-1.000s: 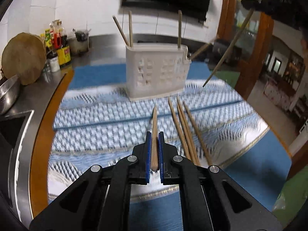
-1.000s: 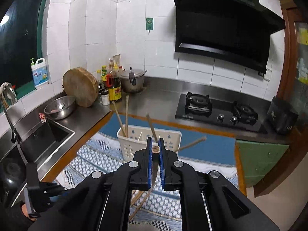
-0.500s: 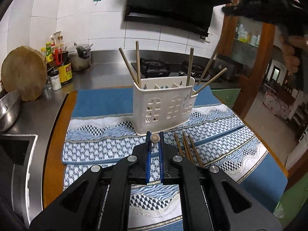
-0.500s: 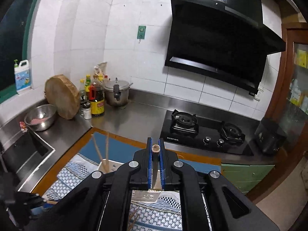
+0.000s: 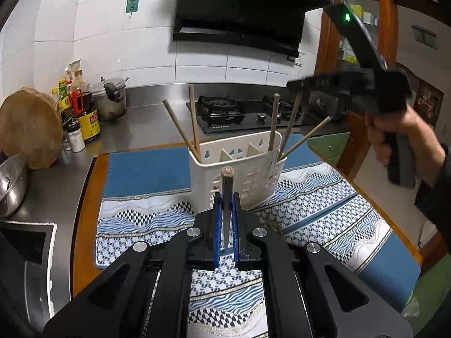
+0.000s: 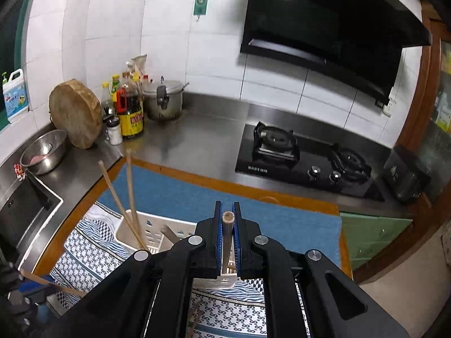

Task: Organize utensils
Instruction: 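Lower the right chopstick into the holder and open the right gripper while left carries its chopstick, then lower the left gripper's chopstick into the white holder and open it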

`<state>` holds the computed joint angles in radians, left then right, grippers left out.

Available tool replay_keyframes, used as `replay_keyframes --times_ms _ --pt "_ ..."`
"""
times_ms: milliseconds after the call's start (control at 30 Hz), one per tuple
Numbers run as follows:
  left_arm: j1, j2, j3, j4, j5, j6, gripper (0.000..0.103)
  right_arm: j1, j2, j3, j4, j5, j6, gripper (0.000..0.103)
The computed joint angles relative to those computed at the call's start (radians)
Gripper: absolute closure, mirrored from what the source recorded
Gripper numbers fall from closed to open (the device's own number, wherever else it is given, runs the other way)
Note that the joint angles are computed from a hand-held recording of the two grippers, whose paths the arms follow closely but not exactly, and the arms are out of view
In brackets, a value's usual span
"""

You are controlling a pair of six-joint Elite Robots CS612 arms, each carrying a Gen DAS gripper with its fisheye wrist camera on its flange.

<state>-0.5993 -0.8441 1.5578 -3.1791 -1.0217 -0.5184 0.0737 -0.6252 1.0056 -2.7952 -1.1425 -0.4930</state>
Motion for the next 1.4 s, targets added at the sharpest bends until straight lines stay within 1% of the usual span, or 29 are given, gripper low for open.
replay_keyframes --times_ms 33,67,100,200,267,333,367,500,600,667,867,933,1000,1167,1200,1267,1300,1400 --pt "0.001 0.001 -0.006 0.001 -0.002 0.005 0.098 -0.001 0.000 0.002 0.000 -0.001 -0.001 0.095" --pt "0.001 0.002 -0.010 0.002 0.000 0.009 0.098 -0.002 0.001 0.005 -0.003 0.001 0.002 0.090" --pt "0.002 0.002 -0.017 0.004 0.001 0.014 0.098 -0.005 0.000 0.008 -0.003 0.010 0.005 0.079" --pt "0.006 0.003 -0.033 0.005 -0.003 0.025 0.098 -0.011 -0.007 0.024 -0.018 0.025 0.005 0.065" --pt "0.008 0.004 -0.045 0.006 0.003 0.033 0.098 -0.017 -0.016 0.041 -0.035 0.040 0.005 0.058" --pt "0.011 0.004 -0.060 0.004 0.000 0.039 0.098 -0.024 -0.026 0.063 -0.057 0.053 0.004 0.054" --pt "0.013 0.005 -0.068 0.003 0.001 0.043 0.098 -0.028 -0.032 0.080 -0.076 0.058 0.003 0.050" --pt "0.019 0.012 -0.124 0.011 0.034 0.085 0.098 -0.047 -0.062 0.149 -0.127 0.088 -0.028 0.047" --pt "0.025 0.015 -0.161 0.003 0.057 0.113 0.098 -0.062 -0.081 0.199 -0.164 0.111 -0.048 0.042" --pt "0.030 0.018 -0.185 -0.010 0.068 0.129 0.098 -0.075 -0.092 0.236 -0.193 0.125 -0.061 0.041" --pt "0.043 0.049 -0.264 -0.045 0.110 0.167 0.098 -0.106 -0.106 0.305 -0.196 0.160 -0.074 0.038" --pt "0.050 0.062 -0.281 -0.044 0.097 0.149 0.098 -0.111 -0.105 0.326 -0.198 0.158 -0.084 0.038" --pt "0.055 0.079 -0.296 -0.048 0.100 0.145 0.098 -0.113 -0.104 0.341 -0.194 0.150 -0.099 0.038" --pt "0.069 0.101 -0.296 0.022 0.069 0.057 0.097 -0.116 -0.100 0.375 -0.184 0.140 -0.115 0.038" --pt "0.073 0.102 -0.289 0.027 0.046 0.032 0.097 -0.117 -0.100 0.380 -0.178 0.144 -0.116 0.038" --pt "0.074 0.107 -0.280 0.044 0.055 -0.002 0.096 -0.119 -0.103 0.393 -0.163 0.152 -0.123 0.038" --pt "0.074 0.108 -0.277 0.045 0.052 -0.003 0.096 -0.119 -0.106 0.403 -0.166 0.150 -0.124 0.038" --pt "0.070 0.105 -0.258 0.034 0.053 -0.009 0.088 -0.120 -0.115 0.434 -0.160 0.154 -0.129 0.038"
